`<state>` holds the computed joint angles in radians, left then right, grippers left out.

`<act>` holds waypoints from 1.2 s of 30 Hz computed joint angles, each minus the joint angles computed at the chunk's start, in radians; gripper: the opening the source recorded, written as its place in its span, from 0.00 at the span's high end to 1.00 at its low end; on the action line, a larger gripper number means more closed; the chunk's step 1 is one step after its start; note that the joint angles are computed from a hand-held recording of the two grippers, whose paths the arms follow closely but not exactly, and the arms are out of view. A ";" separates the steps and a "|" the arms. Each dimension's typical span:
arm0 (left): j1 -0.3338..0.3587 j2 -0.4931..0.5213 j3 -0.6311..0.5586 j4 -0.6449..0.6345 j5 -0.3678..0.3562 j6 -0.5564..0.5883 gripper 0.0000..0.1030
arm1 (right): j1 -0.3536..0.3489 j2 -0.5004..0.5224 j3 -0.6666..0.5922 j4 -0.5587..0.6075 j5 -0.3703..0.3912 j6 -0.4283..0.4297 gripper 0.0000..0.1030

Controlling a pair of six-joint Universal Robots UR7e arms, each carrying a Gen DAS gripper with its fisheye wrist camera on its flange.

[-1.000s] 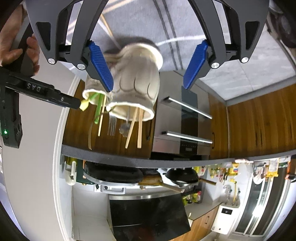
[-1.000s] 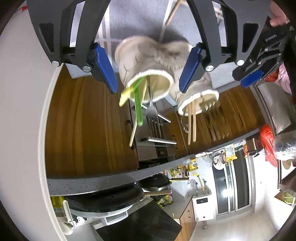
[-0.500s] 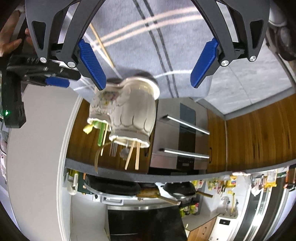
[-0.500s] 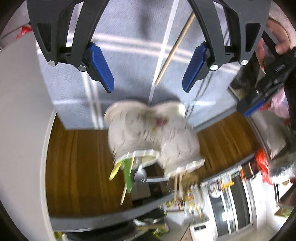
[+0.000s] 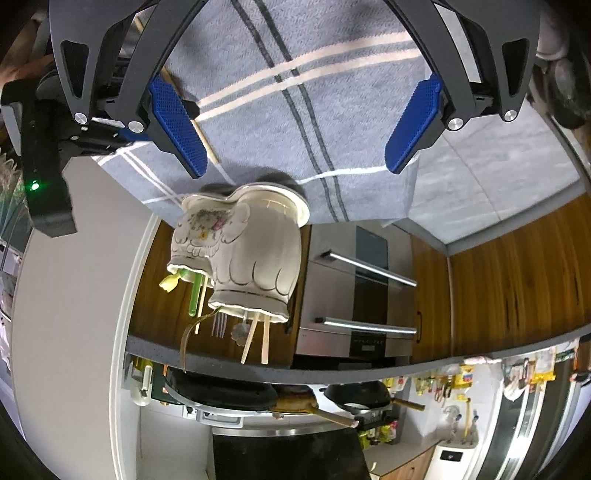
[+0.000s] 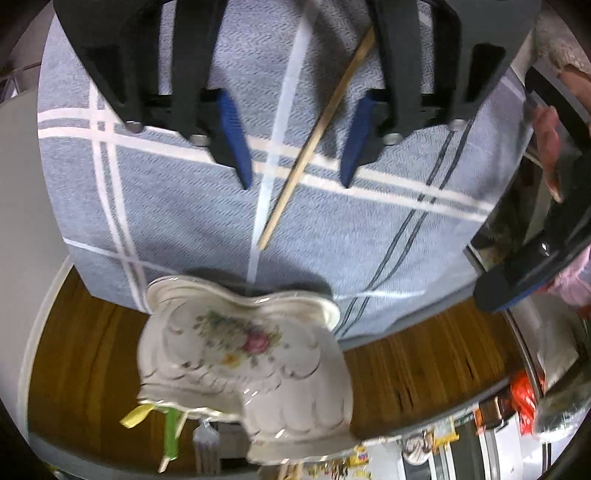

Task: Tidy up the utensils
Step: 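Grasp the last wooden chopstick with the right tool, then lift the chopstick into the short cup and open the right tool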

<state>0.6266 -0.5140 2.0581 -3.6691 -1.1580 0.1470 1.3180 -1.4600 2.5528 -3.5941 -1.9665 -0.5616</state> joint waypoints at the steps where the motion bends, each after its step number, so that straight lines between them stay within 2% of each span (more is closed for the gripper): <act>1: 0.002 -0.002 0.002 -0.001 -0.003 0.001 0.07 | 0.005 0.004 -0.009 0.016 -0.012 0.002 0.70; 5: 0.008 -0.010 0.005 -0.005 -0.017 0.001 0.07 | 0.035 0.043 -0.037 0.013 -0.080 0.002 0.77; 13: 0.013 -0.022 0.010 0.000 -0.031 -0.007 0.07 | 0.038 0.053 -0.041 -0.002 -0.084 -0.008 0.95; 15: 0.014 -0.026 0.013 0.005 -0.035 -0.006 0.07 | 0.040 0.066 -0.029 -0.065 -0.087 -0.031 0.95; 20: 0.011 -0.024 0.012 0.017 -0.032 -0.004 0.07 | 0.029 0.035 -0.016 -0.079 -0.067 -0.045 0.95; 22: 0.008 -0.021 0.009 0.024 -0.029 -0.006 0.07 | 0.017 -0.010 0.007 -0.106 -0.026 -0.050 0.95; 24: 0.007 -0.018 0.007 0.026 -0.029 -0.005 0.07 | 0.003 -0.055 0.028 -0.148 0.050 -0.053 0.95; 28: 0.004 -0.011 -0.001 0.030 -0.027 -0.009 0.07 | -0.007 -0.090 0.049 -0.309 0.163 -0.074 0.95; 29: 0.005 -0.011 0.000 0.030 -0.031 -0.010 0.07 | 0.005 -0.085 0.034 -0.337 0.176 -0.066 0.95; 30: 0.004 -0.008 -0.003 0.031 -0.032 -0.012 0.07 | -0.009 -0.097 0.028 -0.367 0.228 -0.053 0.95; 36: 0.004 0.005 -0.021 0.045 -0.035 -0.008 0.07 | -0.059 -0.060 -0.108 -0.492 0.420 0.054 0.95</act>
<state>0.6305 -0.5092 2.0374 -3.6245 -1.1931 0.1392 1.2591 -1.5205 2.4453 -4.0864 -1.5464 -0.5072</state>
